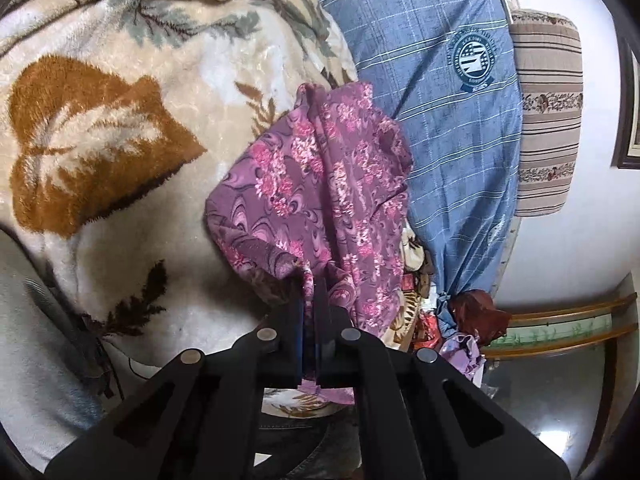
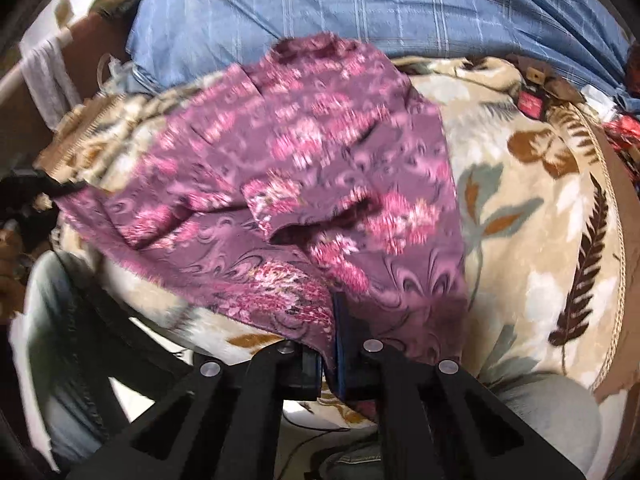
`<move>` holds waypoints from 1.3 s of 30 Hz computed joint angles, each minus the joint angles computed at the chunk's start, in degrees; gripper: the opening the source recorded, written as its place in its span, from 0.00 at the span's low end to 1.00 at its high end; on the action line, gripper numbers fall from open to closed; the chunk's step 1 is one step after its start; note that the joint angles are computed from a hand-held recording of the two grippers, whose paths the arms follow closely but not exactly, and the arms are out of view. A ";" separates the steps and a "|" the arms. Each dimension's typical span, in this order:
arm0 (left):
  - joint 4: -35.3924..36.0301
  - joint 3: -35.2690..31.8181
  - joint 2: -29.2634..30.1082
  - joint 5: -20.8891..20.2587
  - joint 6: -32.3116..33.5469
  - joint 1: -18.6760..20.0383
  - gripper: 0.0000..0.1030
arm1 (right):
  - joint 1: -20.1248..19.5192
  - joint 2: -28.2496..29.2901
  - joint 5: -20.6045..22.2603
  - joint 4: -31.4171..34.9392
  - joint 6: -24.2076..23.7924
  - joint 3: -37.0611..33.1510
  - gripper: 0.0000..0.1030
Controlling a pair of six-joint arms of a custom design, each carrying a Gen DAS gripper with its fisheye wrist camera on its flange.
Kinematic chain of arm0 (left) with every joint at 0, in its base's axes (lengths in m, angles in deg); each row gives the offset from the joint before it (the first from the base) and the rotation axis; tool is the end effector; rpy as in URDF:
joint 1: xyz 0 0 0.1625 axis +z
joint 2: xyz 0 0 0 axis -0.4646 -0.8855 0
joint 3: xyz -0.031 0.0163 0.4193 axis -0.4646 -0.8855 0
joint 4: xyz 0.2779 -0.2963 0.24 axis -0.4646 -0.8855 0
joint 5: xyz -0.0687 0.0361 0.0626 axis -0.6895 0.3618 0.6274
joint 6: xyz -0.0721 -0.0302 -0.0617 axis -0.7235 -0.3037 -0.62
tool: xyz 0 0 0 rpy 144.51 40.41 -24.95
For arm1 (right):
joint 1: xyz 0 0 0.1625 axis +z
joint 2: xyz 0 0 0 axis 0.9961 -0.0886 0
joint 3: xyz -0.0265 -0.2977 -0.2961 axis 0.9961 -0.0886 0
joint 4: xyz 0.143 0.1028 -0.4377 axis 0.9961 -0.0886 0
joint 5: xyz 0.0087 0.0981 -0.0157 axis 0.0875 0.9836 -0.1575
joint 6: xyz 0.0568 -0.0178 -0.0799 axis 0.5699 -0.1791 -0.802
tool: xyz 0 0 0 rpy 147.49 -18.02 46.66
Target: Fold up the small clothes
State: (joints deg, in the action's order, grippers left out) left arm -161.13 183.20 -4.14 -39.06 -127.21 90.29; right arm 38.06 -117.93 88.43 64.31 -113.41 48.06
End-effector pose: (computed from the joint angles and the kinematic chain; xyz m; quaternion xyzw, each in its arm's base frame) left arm -0.1243 -0.5224 0.2923 0.1036 -0.9778 0.1425 0.1136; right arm 0.2694 -0.3160 0.2230 0.0205 -0.8903 0.3076 0.3353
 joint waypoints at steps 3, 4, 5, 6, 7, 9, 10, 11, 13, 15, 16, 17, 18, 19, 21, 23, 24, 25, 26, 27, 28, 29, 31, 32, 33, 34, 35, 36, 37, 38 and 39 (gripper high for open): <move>-0.76 -1.43 0.68 -0.12 0.57 -0.32 0.01 | 0.12 -1.25 -1.40 0.18 -5.61 -2.45 0.04; -1.02 -2.09 1.22 -0.16 1.01 -0.44 0.01 | 0.04 -0.98 -1.32 0.71 -7.72 -3.94 0.04; -1.58 -3.07 2.13 -0.13 1.76 -0.60 0.01 | -0.18 -0.58 -1.15 1.18 -10.35 -5.79 0.04; -2.63 -4.24 3.40 -0.01 2.50 -0.75 0.01 | -0.75 -0.16 -1.48 1.90 -13.09 -8.03 0.04; -3.60 -5.35 4.74 0.20 2.97 -0.81 0.01 | -1.36 0.23 -2.03 2.56 -15.02 -9.80 0.04; -5.12 -7.79 7.49 0.06 3.70 -0.39 0.01 | -3.28 2.37 -2.70 4.46 -20.53 -15.30 0.04; -6.55 -9.65 9.65 -0.23 3.87 0.09 0.01 | -4.56 3.38 -3.35 5.24 -22.66 -17.80 0.04; -7.14 -11.73 11.84 0.08 3.98 0.38 0.01 | -5.80 4.23 -4.13 5.91 -24.51 -20.04 0.04; -7.52 -16.74 16.74 0.54 4.57 0.91 0.01 | -8.36 7.55 -5.03 8.47 -28.15 -26.19 0.04; -7.20 -22.30 21.95 -0.12 5.36 1.65 0.01 | -10.67 10.68 -5.03 10.42 -31.17 -31.92 0.04; -7.01 -24.77 24.27 -0.09 5.54 1.83 0.01 | -12.04 12.27 -5.75 11.75 -31.98 -35.11 0.04; -6.89 -27.38 26.75 -0.28 5.79 2.06 0.01 | -13.75 14.44 -6.45 13.34 -33.04 -39.26 0.04; -6.61 -29.85 29.05 -0.37 6.30 2.19 0.01 | -15.25 16.59 -6.85 14.91 -33.42 -43.23 0.04; -5.90 -32.95 31.86 0.34 7.26 2.26 0.01 | -16.91 19.04 -7.58 17.04 -32.81 -47.72 0.04; -3.60 -40.00 38.34 2.01 8.91 2.84 0.01 | -19.68 22.93 -9.13 20.52 -32.03 -54.58 0.04; 0.13 -45.95 43.33 4.76 10.81 3.34 0.01 | -22.76 27.06 -11.19 23.88 -31.03 -61.67 0.04; 2.31 -48.46 45.37 6.79 10.99 3.55 0.01 | -24.48 29.29 -12.86 25.93 -29.93 -65.45 0.04; 5.35 -51.38 47.70 6.73 10.81 4.26 0.02 | -25.55 30.58 -14.06 27.04 -29.33 -67.58 0.05; 6.60 -52.67 48.77 5.81 10.21 4.86 0.02 | -26.86 31.80 -15.43 27.61 -28.74 -69.64 0.10; 7.51 -53.42 49.35 5.47 9.28 5.28 0.04 | -27.68 32.30 -16.35 27.64 -28.02 -70.51 0.12; 8.24 -53.88 49.62 4.71 8.45 5.74 0.08 | -28.35 32.34 -17.43 27.38 -27.32 -70.71 0.13; 8.26 -53.75 49.31 2.35 8.06 6.35 0.13 | -28.56 31.93 -17.82 26.82 -26.81 -70.30 0.14; 4.79 -51.37 47.42 -0.01 8.42 6.69 0.50 | -28.21 27.46 -18.11 21.22 -26.60 -64.66 0.26; 2.43 -49.33 45.67 1.29 9.28 6.26 0.57 | -27.66 24.76 -17.59 17.96 -26.91 -61.29 0.35; 0.87 -47.19 43.66 4.15 10.50 5.40 0.59 | -26.96 21.67 -17.18 14.31 -27.33 -57.48 0.40; -0.03 -45.42 41.99 6.60 12.07 4.54 0.59 | -26.37 18.73 -17.31 11.10 -27.72 -53.94 0.51; -0.86 -43.65 40.44 8.68 13.66 3.73 0.59 | -25.56 14.99 -17.39 7.14 -27.93 -49.41 0.60; -2.12 -41.15 38.49 11.21 15.32 2.70 0.59 | -24.98 12.13 -17.82 4.56 -27.93 -45.99 0.63; -3.10 -39.11 37.04 13.19 16.55 1.87 0.60 | -24.31 9.02 -18.23 2.29 -27.68 -42.08 0.63; -3.55 -37.56 36.06 14.83 17.73 1.20 0.61 | -24.21 7.76 -18.56 1.50 -27.81 -40.57 0.63; -3.05 -36.33 35.37 16.82 19.21 0.49 0.62 | -24.03 6.47 -18.34 1.07 -27.66 -38.64 0.63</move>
